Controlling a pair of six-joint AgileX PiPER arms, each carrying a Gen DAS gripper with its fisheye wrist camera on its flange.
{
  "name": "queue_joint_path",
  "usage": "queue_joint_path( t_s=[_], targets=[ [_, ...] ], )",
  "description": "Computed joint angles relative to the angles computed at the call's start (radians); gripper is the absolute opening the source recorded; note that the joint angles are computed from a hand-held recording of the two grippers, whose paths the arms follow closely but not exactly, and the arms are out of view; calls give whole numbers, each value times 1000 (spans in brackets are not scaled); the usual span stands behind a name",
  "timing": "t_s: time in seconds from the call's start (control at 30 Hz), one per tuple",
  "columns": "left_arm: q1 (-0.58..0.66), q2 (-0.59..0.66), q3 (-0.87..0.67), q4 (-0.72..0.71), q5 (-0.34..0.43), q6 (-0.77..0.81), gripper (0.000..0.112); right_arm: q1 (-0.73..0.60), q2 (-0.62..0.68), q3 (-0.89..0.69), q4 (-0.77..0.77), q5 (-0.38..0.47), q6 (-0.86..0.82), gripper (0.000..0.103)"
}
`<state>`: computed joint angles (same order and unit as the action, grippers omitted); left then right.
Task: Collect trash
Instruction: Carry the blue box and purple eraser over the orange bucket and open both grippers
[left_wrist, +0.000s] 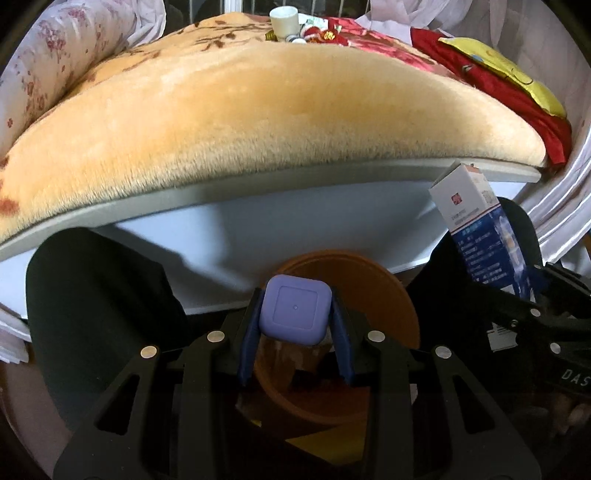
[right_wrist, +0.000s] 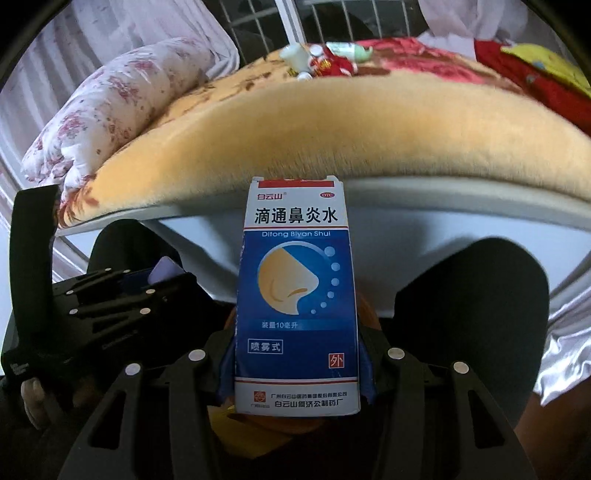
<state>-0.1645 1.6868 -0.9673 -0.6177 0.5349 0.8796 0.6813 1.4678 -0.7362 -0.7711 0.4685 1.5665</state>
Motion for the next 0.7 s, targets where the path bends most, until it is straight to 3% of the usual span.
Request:
queue_joint_path(
  t_s=[0.63, 0.67, 0.7],
  targets=[
    [-5, 53, -35, 29, 37, -36, 35, -31, 71, -28, 146, -43, -142, 52],
    [-7, 55, -38, 45, 39, -52, 42, -33, 70, -24, 152, -42, -144, 61],
    [-12, 59, -41, 70, 35, -80, 62, -34, 68, -22, 146, -40, -133, 65]
  ],
)
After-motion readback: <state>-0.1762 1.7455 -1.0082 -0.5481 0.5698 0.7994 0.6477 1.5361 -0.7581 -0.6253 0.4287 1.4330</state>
